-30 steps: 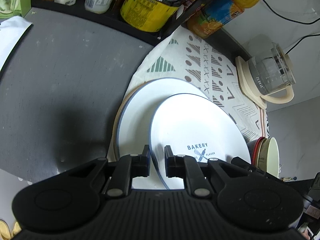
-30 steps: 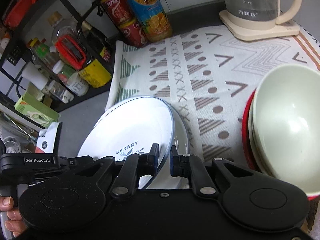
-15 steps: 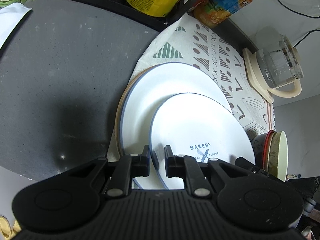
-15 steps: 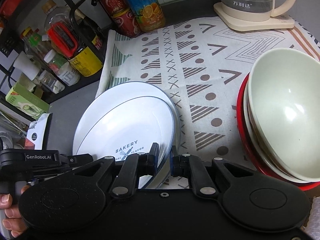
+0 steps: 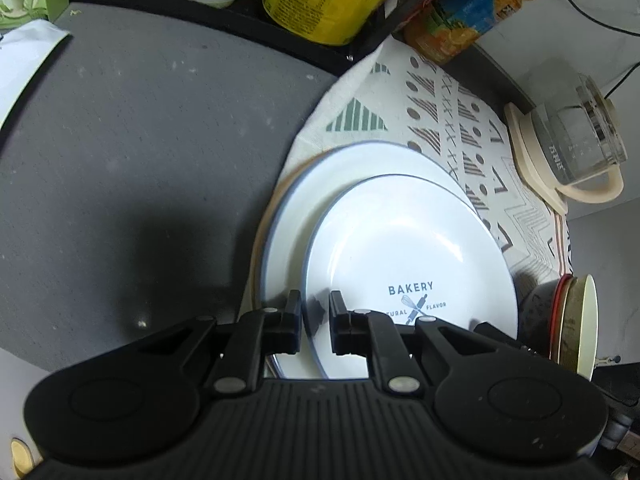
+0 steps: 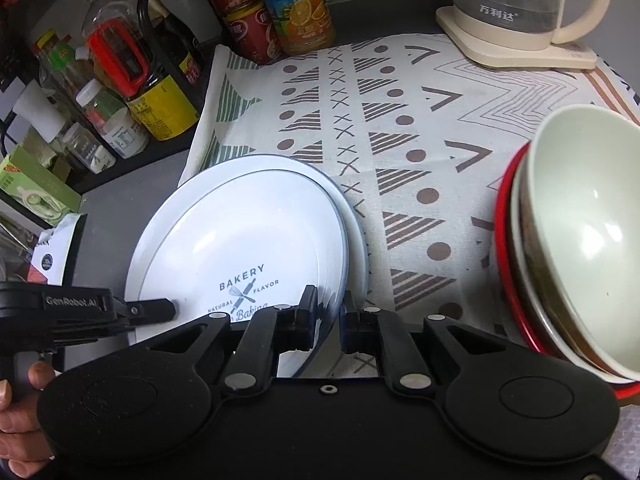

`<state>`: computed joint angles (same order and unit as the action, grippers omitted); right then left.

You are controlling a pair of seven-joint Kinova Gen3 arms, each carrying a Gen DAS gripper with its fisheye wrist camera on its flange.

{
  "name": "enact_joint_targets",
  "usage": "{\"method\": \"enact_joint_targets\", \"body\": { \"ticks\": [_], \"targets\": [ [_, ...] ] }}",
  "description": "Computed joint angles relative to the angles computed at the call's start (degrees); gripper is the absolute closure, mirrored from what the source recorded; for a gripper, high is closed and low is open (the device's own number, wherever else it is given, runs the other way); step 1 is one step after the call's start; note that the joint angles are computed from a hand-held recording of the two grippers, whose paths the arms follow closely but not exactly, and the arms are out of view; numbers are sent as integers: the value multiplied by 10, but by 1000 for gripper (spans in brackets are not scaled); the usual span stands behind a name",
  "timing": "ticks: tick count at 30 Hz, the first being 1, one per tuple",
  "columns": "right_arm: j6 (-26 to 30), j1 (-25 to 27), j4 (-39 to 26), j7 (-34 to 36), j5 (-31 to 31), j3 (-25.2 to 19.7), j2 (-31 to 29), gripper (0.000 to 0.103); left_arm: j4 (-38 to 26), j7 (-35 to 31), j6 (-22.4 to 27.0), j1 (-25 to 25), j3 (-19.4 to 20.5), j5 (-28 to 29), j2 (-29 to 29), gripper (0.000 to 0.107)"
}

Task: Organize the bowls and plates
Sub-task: 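Lower the 'BAKERY' plate onto the 'Sweet' plate and open both grippers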

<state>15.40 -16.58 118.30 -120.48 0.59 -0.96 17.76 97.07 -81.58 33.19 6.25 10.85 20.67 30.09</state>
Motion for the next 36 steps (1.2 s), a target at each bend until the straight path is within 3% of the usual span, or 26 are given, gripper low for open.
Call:
{"method": "enact_joint_targets", "body": {
  "ticks": [4, 11, 15, 21, 27, 29, 31, 36],
  "targets": [
    [-3, 24, -6, 22, -18, -22, 12, 90, 1, 4, -6, 1, -4, -3, -4, 96],
    [-5, 25, -14, 29, -29, -21, 25, 87, -2, 24, -6, 11, -13, -18, -9, 92],
    [16, 38, -26, 48, -41, -36, 25, 81, -12, 35, 7, 17, -18, -31, -12, 91],
    [21, 64, -21, 72, -80, -57, 16, 76, -18, 40, 12, 25, -22, -49, -22, 82],
    [-2, 96, 3, 101, -134, -83, -7, 69, -15, 26, 11, 19, -15, -46, -37, 66],
    [-13, 85, 16, 93, -135, -72, -25, 63, -14, 20, 7, 22, -13, -47, -44, 56],
    [-34, 79, 34, 88, -135, -68, -47, 49, -13, 23, 5, 32, -18, -55, -51, 45],
    [-57, 51, 60, 65, -109, -40, -91, 26, -9, 34, -14, 54, -23, -77, -66, 29]
  ]
}}
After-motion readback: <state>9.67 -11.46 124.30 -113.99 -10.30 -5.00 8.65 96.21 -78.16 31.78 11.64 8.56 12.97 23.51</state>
